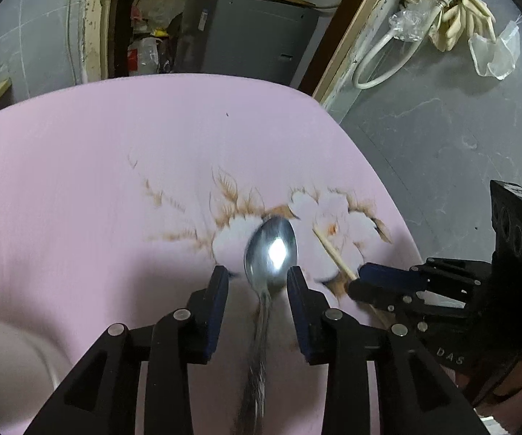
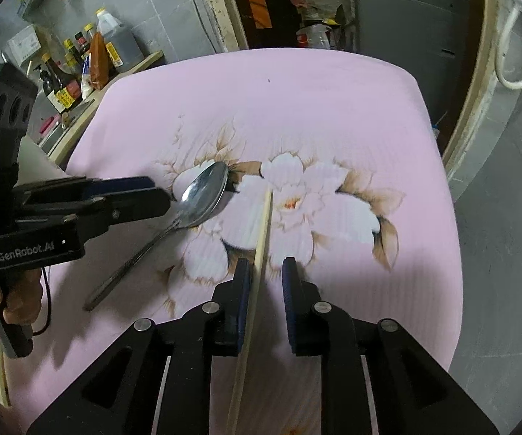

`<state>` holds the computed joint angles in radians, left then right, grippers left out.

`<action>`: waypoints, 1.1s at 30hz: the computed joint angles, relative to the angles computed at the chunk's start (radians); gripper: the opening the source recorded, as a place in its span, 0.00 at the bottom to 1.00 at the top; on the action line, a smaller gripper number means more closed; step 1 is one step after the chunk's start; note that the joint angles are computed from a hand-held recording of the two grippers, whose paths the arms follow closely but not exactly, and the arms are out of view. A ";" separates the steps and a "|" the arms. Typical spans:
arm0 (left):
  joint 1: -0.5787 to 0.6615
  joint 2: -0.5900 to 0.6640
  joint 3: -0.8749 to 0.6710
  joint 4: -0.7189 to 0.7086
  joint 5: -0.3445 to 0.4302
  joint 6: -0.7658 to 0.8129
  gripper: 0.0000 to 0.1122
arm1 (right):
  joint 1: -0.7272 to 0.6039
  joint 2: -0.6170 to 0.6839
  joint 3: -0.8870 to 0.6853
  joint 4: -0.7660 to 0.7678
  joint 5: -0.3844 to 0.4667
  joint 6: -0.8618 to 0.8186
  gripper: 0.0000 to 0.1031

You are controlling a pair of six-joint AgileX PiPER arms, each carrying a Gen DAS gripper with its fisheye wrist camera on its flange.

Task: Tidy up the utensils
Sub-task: 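Grasp the metal spoon with the left tool while the right tool grasps the wooden chopstick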

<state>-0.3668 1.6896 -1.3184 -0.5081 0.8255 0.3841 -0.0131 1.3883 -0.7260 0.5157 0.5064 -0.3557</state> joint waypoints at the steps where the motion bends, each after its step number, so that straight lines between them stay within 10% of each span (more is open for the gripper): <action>1: -0.002 0.018 -0.019 -0.002 0.004 0.003 0.28 | -0.005 0.009 -0.010 0.012 0.005 -0.017 0.16; 15: -0.024 0.165 -0.176 -0.021 0.070 0.081 0.28 | -0.085 0.089 -0.091 0.150 0.118 -0.242 0.15; 33: -0.038 0.171 -0.222 0.022 0.201 0.048 0.06 | -0.090 0.064 -0.083 0.047 0.191 -0.097 0.05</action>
<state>-0.4048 1.8602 -1.5400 -0.4857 1.0263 0.4323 -0.1033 1.4525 -0.8094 0.5629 0.6974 -0.4524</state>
